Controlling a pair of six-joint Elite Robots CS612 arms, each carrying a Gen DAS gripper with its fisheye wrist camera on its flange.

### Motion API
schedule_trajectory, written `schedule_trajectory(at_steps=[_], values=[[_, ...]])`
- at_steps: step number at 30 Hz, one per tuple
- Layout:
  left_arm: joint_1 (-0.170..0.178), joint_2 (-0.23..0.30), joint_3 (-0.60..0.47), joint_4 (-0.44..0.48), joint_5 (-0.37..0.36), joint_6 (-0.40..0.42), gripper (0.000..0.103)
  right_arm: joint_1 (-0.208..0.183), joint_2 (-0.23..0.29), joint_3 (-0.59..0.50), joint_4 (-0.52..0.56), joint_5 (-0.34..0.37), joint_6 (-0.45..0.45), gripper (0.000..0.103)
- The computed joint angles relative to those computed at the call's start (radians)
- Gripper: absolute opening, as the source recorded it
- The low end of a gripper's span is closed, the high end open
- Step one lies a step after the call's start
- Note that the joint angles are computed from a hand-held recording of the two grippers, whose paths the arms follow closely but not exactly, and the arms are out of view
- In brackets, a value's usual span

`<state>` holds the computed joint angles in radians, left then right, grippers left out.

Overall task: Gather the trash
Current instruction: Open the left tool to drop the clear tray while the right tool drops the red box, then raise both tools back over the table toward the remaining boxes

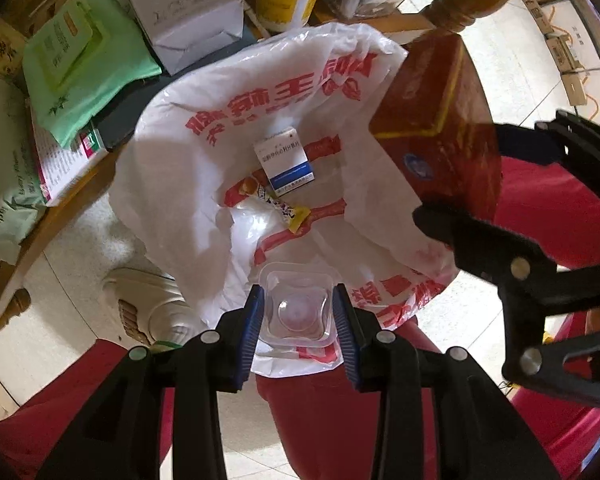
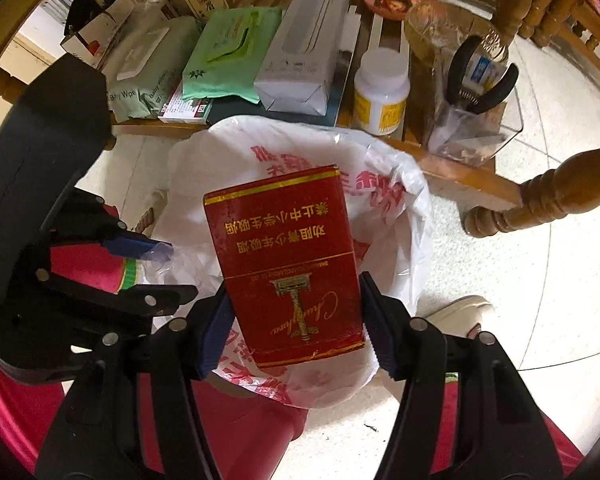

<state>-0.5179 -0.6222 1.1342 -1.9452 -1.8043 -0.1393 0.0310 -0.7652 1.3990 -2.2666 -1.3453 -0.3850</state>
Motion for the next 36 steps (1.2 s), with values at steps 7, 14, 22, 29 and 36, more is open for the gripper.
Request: schedule_trajectory(at_steps=[7, 14, 22, 29, 36], values=[[0.004, 0.012, -0.012, 0.006, -0.007, -0.010, 0.035, -0.002, 0.002, 0.000, 0.017, 0.010, 0.006, 0.059], [0.008, 0.035, -0.050, 0.082, 0.009, -0.034, 0.057, -0.002, 0.005, 0.000, 0.006, -0.008, 0.023, 0.068], [0.009, 0.037, -0.052, 0.082, 0.022, -0.049, 0.066, -0.009, 0.006, -0.005, 0.009, 0.016, 0.054, 0.076], [0.007, 0.036, -0.054, 0.080, 0.026, -0.057, 0.067, -0.012, 0.005, -0.002, 0.010, 0.021, 0.059, 0.076], [0.010, 0.035, -0.051, 0.074, 0.024, -0.065, 0.069, -0.011, 0.006, -0.003, 0.004, 0.017, 0.062, 0.076]])
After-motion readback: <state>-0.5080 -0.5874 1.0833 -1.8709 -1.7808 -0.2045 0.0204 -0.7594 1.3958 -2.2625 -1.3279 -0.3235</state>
